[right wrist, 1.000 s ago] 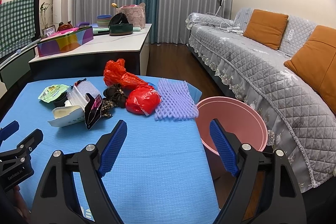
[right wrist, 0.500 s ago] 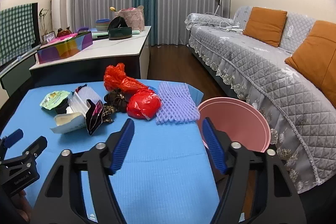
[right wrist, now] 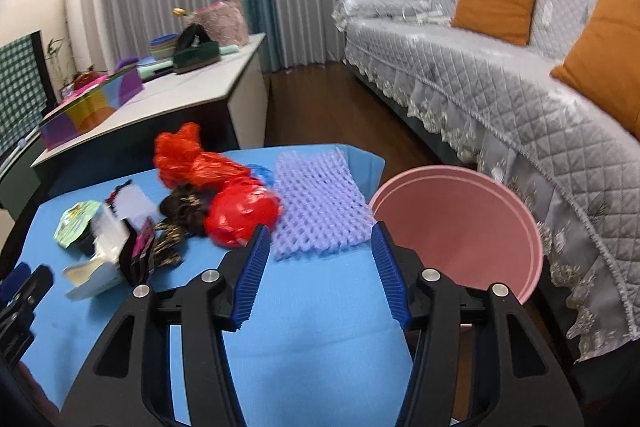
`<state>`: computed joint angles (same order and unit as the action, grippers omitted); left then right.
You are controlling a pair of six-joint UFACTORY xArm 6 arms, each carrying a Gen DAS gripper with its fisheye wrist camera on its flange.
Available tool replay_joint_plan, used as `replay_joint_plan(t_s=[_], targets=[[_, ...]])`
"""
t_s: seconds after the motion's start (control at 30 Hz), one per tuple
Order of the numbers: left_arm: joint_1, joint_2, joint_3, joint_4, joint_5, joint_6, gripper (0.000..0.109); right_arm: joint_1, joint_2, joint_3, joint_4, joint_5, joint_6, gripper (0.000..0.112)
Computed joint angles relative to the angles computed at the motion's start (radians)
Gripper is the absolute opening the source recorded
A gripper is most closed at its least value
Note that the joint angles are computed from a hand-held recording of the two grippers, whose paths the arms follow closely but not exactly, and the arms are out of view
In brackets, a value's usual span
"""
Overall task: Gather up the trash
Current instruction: 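Grasp the purple foam net with the right tool while the left tool grasps the white paper bag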
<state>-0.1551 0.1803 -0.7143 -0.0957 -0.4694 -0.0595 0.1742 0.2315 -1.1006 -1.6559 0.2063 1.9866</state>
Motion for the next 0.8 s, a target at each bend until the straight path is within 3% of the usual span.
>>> replay_joint_plan(t_s=[0.17,0.47,0.57,0.63,0.73,0.8], targets=[[0.033,0.05,-0.061,0.122,0.033,-0.078,0.075,-0.055,0.126,-0.095,0.178,-0.051,-0.135,0.059],[0.074,0.098,-0.121,0.304,0.089,-0.221,0.072,-0.091,0.279,-0.154,0.716,-0.132,-0.582,0.06],[0.087,0.11,-0.141,0.378,0.114,-0.28,0.067,-0.086,0.296,-0.165,0.777,-0.137,-0.653,0.06],[0.104,0.115,-0.15,0.469,0.117,-0.355,0.061,-0.084,0.302,-0.172,0.779,-0.143,-0.665,0.055],[0.12,0.112,-0.153,0.572,0.109,-0.423,0.045,-0.088,0.302,-0.177,0.736,-0.158,-0.641,0.038],[0.122,0.106,-0.149,0.593,0.104,-0.432,0.033,-0.088,0.298,-0.182,0.683,-0.163,-0.606,0.017]])
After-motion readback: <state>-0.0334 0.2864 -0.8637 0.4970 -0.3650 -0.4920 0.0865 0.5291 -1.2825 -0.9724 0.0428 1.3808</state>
